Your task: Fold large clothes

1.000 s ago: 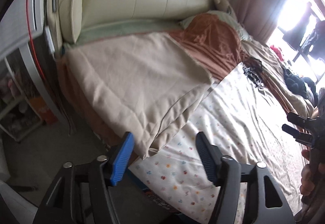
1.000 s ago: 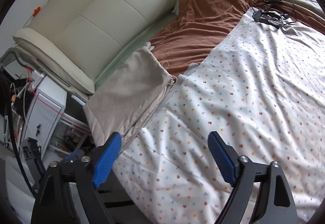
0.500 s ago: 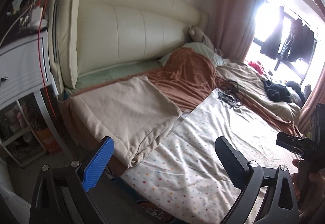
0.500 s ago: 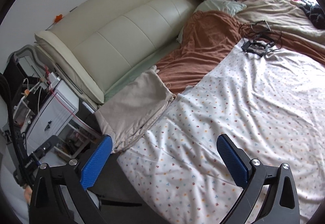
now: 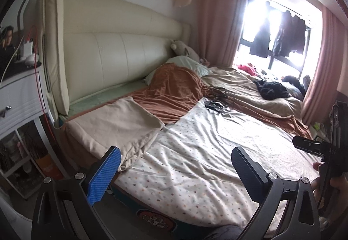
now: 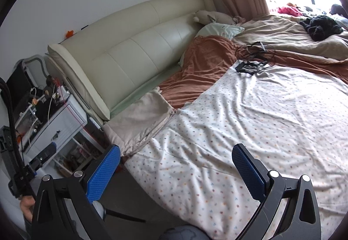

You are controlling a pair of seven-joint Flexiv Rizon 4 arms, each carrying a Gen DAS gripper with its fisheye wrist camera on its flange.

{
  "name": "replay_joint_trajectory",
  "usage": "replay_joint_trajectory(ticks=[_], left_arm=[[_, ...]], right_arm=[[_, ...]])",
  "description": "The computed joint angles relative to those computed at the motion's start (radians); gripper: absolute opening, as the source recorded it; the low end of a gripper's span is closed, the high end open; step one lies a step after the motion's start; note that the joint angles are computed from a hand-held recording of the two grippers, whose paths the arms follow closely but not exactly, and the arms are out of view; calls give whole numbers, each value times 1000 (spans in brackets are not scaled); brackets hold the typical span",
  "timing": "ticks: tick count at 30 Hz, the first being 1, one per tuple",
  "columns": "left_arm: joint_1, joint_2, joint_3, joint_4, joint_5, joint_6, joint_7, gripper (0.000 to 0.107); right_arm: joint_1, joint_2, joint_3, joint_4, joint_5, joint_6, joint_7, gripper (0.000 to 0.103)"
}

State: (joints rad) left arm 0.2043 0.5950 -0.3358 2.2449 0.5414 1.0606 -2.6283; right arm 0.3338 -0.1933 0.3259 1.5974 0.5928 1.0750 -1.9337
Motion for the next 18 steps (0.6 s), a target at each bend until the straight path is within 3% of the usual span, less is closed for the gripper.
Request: replay_joint_trajectory(ticks=[8, 18], left_arm=[[-49, 60, -85, -9, 4, -53, -9, 102], [-90, 183, -179, 39, -9, -112, -57, 102]], right_arm=[[-11, 191, -33, 209, 40, 108, -29, 103], [74, 403, -94, 469, 50, 263, -34, 103]])
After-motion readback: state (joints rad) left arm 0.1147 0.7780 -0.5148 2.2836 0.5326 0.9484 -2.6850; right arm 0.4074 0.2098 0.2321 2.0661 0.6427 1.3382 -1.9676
